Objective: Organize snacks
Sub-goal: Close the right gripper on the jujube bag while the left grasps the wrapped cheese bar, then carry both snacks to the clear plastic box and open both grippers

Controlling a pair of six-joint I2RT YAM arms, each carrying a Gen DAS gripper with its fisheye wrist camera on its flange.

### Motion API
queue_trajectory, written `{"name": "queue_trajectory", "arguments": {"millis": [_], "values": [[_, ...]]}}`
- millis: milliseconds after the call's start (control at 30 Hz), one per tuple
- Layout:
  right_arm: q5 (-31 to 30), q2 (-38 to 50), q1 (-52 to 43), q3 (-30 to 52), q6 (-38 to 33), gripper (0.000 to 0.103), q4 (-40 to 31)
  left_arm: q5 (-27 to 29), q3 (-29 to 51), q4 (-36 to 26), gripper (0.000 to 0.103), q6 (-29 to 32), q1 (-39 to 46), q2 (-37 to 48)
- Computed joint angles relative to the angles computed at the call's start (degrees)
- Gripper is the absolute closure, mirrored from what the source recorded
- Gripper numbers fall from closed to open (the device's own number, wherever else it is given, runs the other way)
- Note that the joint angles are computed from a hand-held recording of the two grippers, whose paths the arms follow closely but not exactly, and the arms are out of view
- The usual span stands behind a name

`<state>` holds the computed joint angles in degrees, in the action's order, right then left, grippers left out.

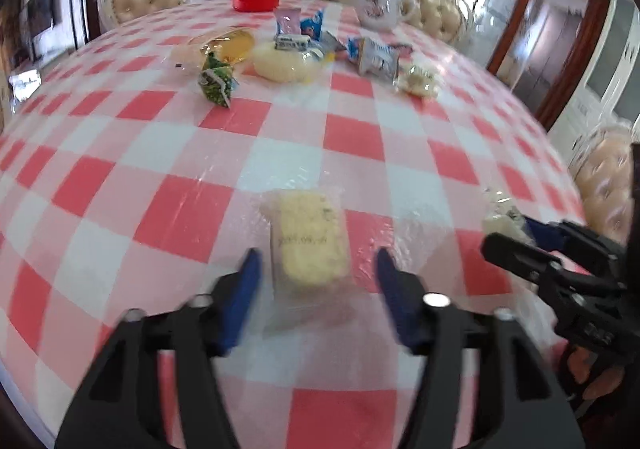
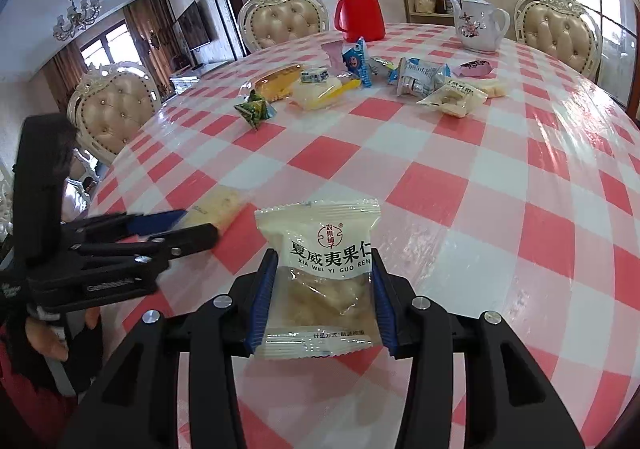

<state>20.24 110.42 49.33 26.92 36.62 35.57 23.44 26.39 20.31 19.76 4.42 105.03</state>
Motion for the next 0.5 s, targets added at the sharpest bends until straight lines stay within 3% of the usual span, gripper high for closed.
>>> {"name": "queue_trajectory", "arguments": {"millis": [133,167,200,233,367,500], "values": [[-0.3,0.0,0.3,-0.8,0.4,0.058,1.2,-7.4,3.8,-2.2,0.024,0.4,-5.2,2.7],[-0.5,-0.1,0.2,-1.0,0.3,0.058,1.3,-9.9,3.4,-0.8,0.039,0.6,-6.5,3.1],[-0.4,-0.2,0.3,-1.1,0.4,0.058,1.4,-11.0,2.3,1.2,0.063,1.6,-7.4,2.8],[-0.3,-0.2,0.4,-1.3,0.4,0.058,1.5,-11.5,1.8,0.7,0.068,1.6,-7.7,1.8],[-0.3,-1.1,2.0,-1.5,0.8,0.058,1.5,-10.3,-1.8,0.6,0.068,3.1,-5.9,-2.8],[1.1,-2.1,5.4,0.1,0.7,0.058,-0.1,-5.3,-6.3,-1.6,0.068,4.9,-0.2,-9.9]]}}
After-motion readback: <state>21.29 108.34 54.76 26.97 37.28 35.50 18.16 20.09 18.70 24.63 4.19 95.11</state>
